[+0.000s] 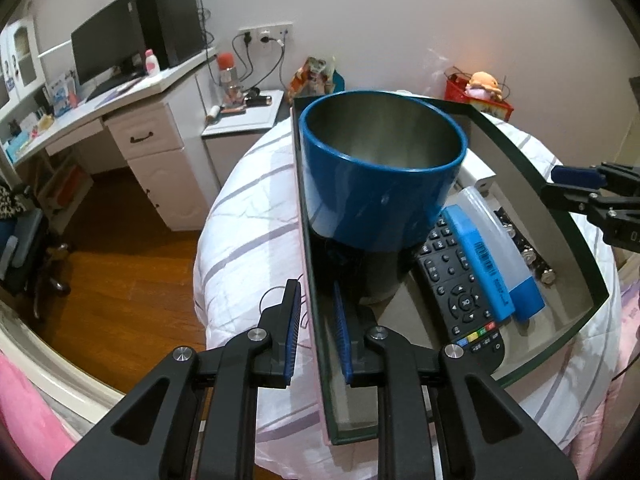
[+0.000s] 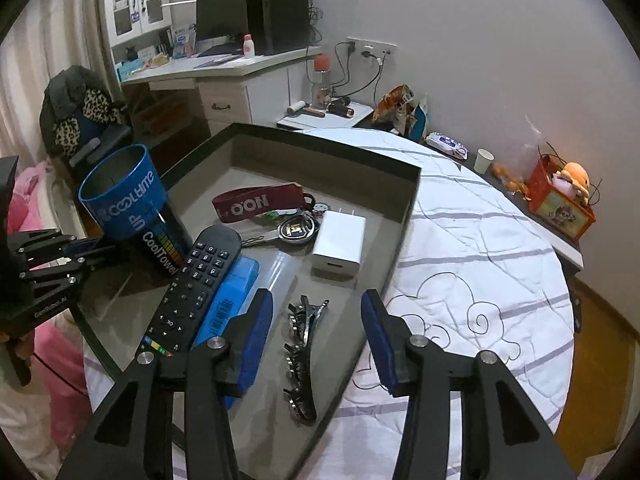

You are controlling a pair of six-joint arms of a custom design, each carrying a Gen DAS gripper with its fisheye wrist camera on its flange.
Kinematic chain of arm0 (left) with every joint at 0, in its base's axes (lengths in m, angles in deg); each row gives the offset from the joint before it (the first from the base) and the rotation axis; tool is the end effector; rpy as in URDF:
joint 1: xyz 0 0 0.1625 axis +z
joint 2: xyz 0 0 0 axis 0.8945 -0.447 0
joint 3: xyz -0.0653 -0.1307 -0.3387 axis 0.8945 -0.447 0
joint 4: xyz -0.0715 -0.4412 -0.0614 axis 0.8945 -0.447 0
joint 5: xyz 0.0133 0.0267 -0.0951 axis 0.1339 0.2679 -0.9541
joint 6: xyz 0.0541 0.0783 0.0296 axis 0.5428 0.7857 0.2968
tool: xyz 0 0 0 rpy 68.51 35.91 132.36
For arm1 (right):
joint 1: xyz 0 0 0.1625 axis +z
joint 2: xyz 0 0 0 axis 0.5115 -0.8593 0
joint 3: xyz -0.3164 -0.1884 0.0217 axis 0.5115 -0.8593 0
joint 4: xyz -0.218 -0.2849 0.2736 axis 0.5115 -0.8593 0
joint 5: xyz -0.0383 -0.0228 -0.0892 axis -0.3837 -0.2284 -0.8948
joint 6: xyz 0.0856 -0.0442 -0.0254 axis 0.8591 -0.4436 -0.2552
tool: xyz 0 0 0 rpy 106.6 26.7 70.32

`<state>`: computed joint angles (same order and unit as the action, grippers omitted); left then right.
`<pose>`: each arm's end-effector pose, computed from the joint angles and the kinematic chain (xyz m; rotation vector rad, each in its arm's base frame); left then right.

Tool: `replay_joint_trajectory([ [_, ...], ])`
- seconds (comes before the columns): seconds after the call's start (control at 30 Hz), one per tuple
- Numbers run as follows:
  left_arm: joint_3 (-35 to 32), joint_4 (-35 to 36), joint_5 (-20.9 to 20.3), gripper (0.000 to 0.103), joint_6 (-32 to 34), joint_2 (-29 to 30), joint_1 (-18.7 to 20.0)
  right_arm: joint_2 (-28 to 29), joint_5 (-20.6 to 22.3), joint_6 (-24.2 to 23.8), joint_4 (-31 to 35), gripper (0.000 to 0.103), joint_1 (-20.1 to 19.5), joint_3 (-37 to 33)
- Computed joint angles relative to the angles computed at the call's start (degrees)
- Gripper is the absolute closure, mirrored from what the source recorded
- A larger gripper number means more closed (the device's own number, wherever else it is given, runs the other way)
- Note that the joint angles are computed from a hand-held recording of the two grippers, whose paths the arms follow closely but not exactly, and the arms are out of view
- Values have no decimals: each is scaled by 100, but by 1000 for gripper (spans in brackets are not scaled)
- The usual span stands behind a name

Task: Organize rigid objects
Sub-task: 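Nudge the hair clip into place beside the clear tube with the right gripper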

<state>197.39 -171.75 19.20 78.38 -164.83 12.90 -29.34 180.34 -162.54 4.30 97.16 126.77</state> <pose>0.0776 -0.4363 0.2232 0.9428 2.3372 -0.5719 0.3211 -0.3287 -0.0839 0.3544 -2.2287 0.7650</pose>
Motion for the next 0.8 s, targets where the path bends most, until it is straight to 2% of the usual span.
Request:
replay_joint_trajectory([
  [0.2, -58, -107, 68, 86, -49, 184, -19, -211, 36, 219, -119, 54, -70, 282],
  [0.33, -79, -158, 152, 86, -89, 318, -21, -189, -150, 203, -62, 54, -255, 267],
  [0.43, -103, -174, 213, 86, -105, 413, -16, -20, -27, 368, 187, 54, -370, 102],
  [0.57, -146, -179, 228, 86, -125, 513, 10, 6, -74, 464, 264, 54, -510, 93],
  [0.63, -135, -219, 257, 86, -106, 528, -10, 13, -118, 416, 279, 62, -555, 108],
  [0.67, -132, -270, 268, 86, -77, 553, -20, 5, -177, 404, 287, 76, -587, 123],
  [0.73, -140, -324, 291, 86, -75, 595, -34, -20, -319, 376, 302, 80, -625, 158],
  [0.8, -139, -365, 341, 86, -77, 629, -61, 141, -157, 449, 516, 81, -558, -3],
])
